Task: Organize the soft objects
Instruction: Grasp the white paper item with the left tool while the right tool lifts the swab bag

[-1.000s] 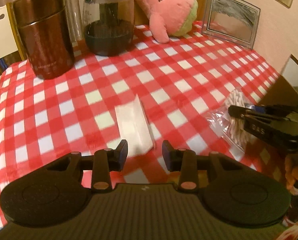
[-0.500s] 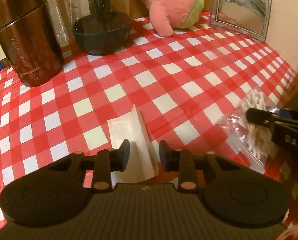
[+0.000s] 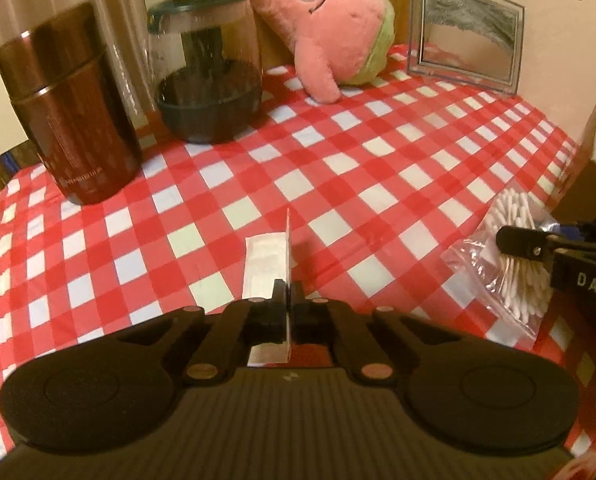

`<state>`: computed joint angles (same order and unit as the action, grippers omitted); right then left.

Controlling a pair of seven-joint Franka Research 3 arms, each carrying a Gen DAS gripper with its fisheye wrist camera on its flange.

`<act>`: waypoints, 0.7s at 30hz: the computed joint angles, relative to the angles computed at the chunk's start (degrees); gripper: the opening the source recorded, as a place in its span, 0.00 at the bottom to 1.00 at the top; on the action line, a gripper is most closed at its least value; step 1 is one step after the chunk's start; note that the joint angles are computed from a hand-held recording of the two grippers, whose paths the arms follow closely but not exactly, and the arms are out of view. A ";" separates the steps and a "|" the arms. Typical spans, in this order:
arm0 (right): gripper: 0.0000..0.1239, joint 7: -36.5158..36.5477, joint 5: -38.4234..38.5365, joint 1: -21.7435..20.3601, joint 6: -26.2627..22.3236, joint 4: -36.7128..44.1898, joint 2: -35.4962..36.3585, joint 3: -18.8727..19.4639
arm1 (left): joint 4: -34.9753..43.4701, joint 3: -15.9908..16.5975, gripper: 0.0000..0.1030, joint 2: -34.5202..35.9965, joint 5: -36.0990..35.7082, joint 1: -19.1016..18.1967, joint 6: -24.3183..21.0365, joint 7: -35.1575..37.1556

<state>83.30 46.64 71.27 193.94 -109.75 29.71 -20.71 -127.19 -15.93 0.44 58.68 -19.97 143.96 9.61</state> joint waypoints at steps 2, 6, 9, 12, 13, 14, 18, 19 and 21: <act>0.15 -0.21 0.39 0.46 0.68 -0.93 -0.86 -0.10 | -0.24 -0.28 0.01 -0.96 -0.26 -0.25 -0.33 0.04; 0.15 -2.64 2.61 0.28 2.47 -2.41 -2.74 1.01 | -0.54 -1.13 0.01 -2.75 -0.98 -0.66 -1.42 0.00; 0.15 -4.51 4.06 -0.80 4.56 -4.06 -4.75 3.15 | -0.72 -1.80 0.01 -3.95 -1.86 -0.96 -1.87 0.29; 0.15 -6.54 5.55 -1.87 6.59 -5.81 -6.87 5.38 | -0.92 -2.56 0.01 -5.12 -2.92 -1.34 -2.50 0.65; 0.15 -7.31 6.28 -2.12 7.04 -6.22 -7.51 6.02 | -1.07 -2.81 0.01 -5.59 -3.10 -1.46 -2.53 0.62; 0.15 -7.61 6.37 -2.94 7.77 -6.94 -8.33 7.23 | -1.19 -3.11 0.01 -6.04 -3.33 -1.62 -2.75 0.66; 0.15 -8.88 7.43 -5.12 10.65 -10.04 -11.56 11.08 | -1.39 -4.29 0.01 -7.57 -3.96 -2.27 -3.68 0.56; 0.15 -8.87 7.42 -5.79 11.31 -10.79 -12.25 12.10 | -1.40 -4.60 0.01 -7.95 -4.20 -2.49 -3.89 0.56; 0.15 -9.26 7.79 -6.75 12.71 -12.37 -13.72 13.93 | -1.38 -5.17 0.01 -8.54 -4.43 -2.85 -4.30 0.50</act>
